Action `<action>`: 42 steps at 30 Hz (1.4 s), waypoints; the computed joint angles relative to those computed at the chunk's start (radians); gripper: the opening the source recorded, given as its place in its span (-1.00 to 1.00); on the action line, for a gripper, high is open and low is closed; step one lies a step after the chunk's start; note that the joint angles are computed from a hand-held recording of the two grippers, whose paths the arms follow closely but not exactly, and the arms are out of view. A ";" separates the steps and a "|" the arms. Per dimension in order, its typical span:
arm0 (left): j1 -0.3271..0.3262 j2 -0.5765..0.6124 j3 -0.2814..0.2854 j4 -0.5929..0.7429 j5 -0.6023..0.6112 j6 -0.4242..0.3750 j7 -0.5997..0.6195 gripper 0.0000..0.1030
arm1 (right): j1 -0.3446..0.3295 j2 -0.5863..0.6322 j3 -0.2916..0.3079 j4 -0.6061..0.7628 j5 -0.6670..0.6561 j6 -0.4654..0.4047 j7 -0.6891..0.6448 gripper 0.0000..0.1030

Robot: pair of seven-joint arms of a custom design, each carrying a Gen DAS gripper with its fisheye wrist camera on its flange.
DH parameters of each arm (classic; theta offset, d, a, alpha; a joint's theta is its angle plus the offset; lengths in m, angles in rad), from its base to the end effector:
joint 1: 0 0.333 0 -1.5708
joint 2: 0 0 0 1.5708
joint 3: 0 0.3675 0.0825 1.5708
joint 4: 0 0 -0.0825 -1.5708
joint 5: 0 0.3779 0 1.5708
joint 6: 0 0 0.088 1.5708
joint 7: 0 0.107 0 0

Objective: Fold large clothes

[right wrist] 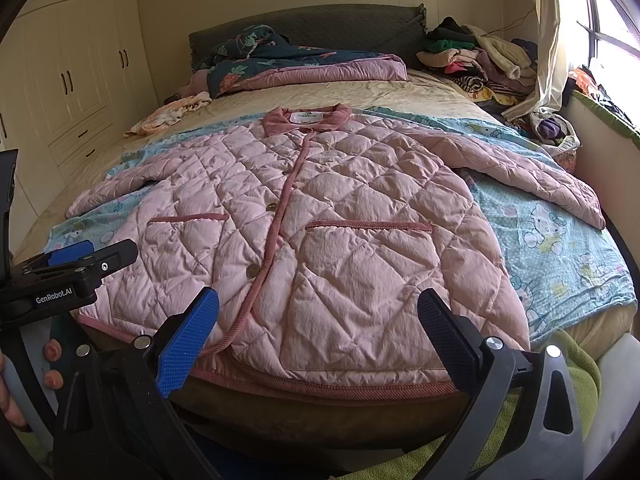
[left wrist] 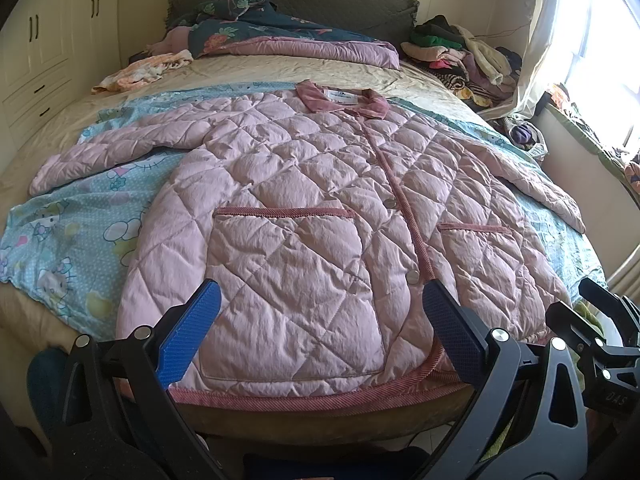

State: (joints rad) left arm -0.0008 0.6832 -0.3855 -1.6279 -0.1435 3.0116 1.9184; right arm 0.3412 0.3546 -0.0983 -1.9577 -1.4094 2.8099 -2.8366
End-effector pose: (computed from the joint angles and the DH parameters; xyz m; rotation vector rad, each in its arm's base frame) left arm 0.7359 -0.2112 0.3710 -1.4403 2.2326 -0.9951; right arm 0.6085 0.2054 0.3720 -1.4096 2.0102 -0.8215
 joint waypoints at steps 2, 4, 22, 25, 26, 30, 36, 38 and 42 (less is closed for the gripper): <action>0.003 0.000 -0.004 0.000 -0.001 -0.001 0.001 0.84 | 0.000 0.001 0.000 0.001 0.003 -0.002 -0.004 0.92; 0.003 0.000 -0.003 0.000 0.000 -0.001 0.001 0.84 | 0.001 0.001 -0.001 0.001 0.002 0.000 -0.002 0.92; -0.041 0.028 0.047 0.062 0.018 -0.025 -0.038 0.84 | -0.007 0.024 -0.011 0.021 0.025 0.025 -0.026 0.92; -0.051 0.051 0.056 0.109 0.029 -0.054 -0.040 0.84 | -0.009 0.036 -0.018 0.038 0.046 0.037 -0.053 0.92; -0.057 0.055 0.063 0.119 0.032 -0.060 -0.043 0.84 | -0.008 0.041 -0.021 0.045 0.056 0.039 -0.066 0.92; -0.082 0.081 0.084 0.178 0.043 -0.085 -0.058 0.84 | -0.001 0.059 -0.041 0.079 0.078 0.047 -0.109 0.92; -0.113 0.132 0.097 0.295 0.048 -0.154 -0.073 0.84 | -0.007 0.085 -0.070 0.132 0.141 0.069 -0.182 0.92; -0.126 0.149 0.104 0.336 0.051 -0.172 -0.080 0.84 | -0.013 0.098 -0.080 0.150 0.181 0.086 -0.214 0.92; -0.156 0.196 0.123 0.440 0.061 -0.227 -0.100 0.84 | -0.010 0.124 -0.112 0.187 0.259 0.104 -0.277 0.92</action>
State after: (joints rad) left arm -0.1566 0.8788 -0.2624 -1.1881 -0.0821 2.7844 1.8189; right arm 0.3310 0.4787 -0.2099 -1.7706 -1.1504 2.9138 -3.1134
